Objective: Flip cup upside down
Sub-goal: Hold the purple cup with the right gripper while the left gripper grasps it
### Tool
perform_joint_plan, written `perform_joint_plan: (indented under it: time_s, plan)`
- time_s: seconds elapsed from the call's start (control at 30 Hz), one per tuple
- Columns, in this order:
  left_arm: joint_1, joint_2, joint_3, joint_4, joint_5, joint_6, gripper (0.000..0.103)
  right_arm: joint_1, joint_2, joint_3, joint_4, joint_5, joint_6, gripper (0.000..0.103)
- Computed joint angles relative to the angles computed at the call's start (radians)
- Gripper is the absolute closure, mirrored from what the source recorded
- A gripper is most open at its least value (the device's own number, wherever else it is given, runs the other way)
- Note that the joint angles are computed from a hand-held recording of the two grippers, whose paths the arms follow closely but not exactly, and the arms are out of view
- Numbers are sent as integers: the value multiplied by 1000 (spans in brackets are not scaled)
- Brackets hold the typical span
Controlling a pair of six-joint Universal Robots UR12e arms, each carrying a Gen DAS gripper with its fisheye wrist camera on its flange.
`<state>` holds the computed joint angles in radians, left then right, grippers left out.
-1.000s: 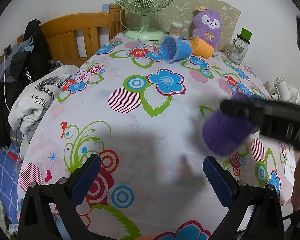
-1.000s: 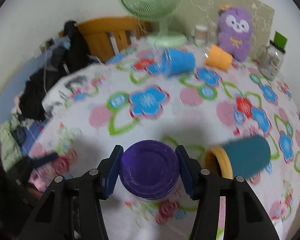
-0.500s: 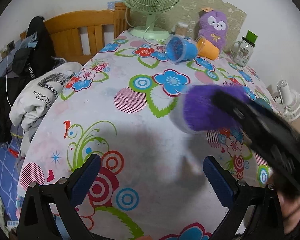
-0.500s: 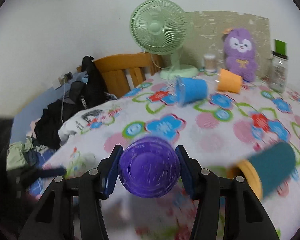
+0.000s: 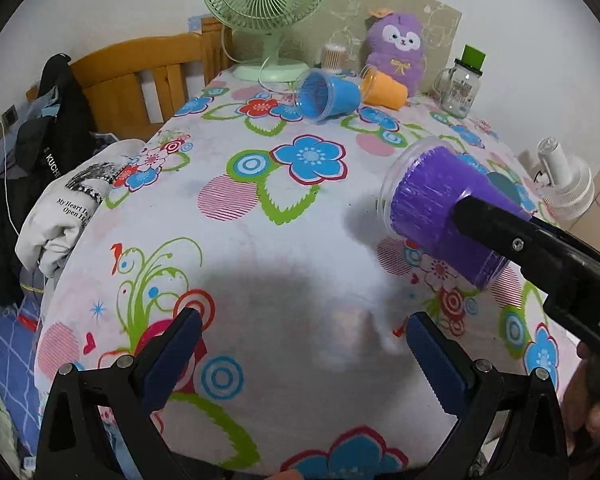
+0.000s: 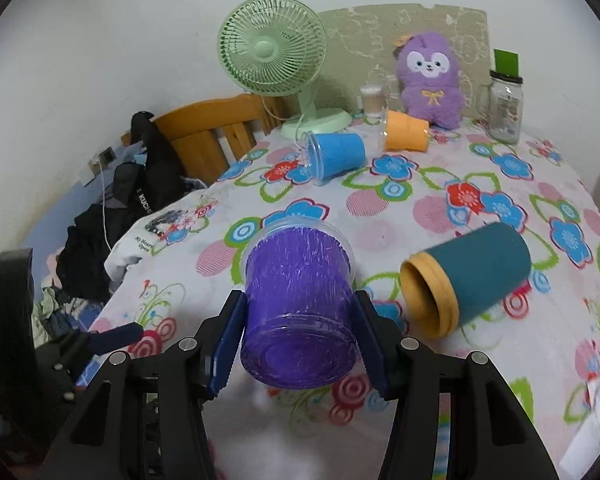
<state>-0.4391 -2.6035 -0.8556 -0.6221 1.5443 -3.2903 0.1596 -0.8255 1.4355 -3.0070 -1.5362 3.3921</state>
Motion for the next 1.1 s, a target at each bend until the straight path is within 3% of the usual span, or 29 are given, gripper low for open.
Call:
perform_joint_plan:
  time_s: [0.13, 0.3, 0.37, 0.43, 0.5, 0.63, 1.1]
  plan:
    - [-2, 16, -34, 20, 18, -1, 0, 14, 0, 6, -1, -54, -20, 46]
    - [-4, 26, -56, 19, 31, -11, 0, 10, 9, 2, 45, -21, 7, 44]
    - [-4, 29, -62, 21, 36, -11, 0, 11, 9, -3, 80, -12, 9, 39]
    - [-5, 30, -66, 22, 36, -14, 0, 14, 8, -4, 94, -16, 1, 23]
    - [-5, 31, -67, 23, 34, -16, 0, 17, 3, 3, 80, -24, -12, 18]
    - [-8, 28, -61, 24, 29, -12, 0, 13, -8, 22, 46, -20, -9, 17]
    - [-51, -4, -32, 99, 5, 2, 0, -66, -101, 187, -160, 9, 113, 14]
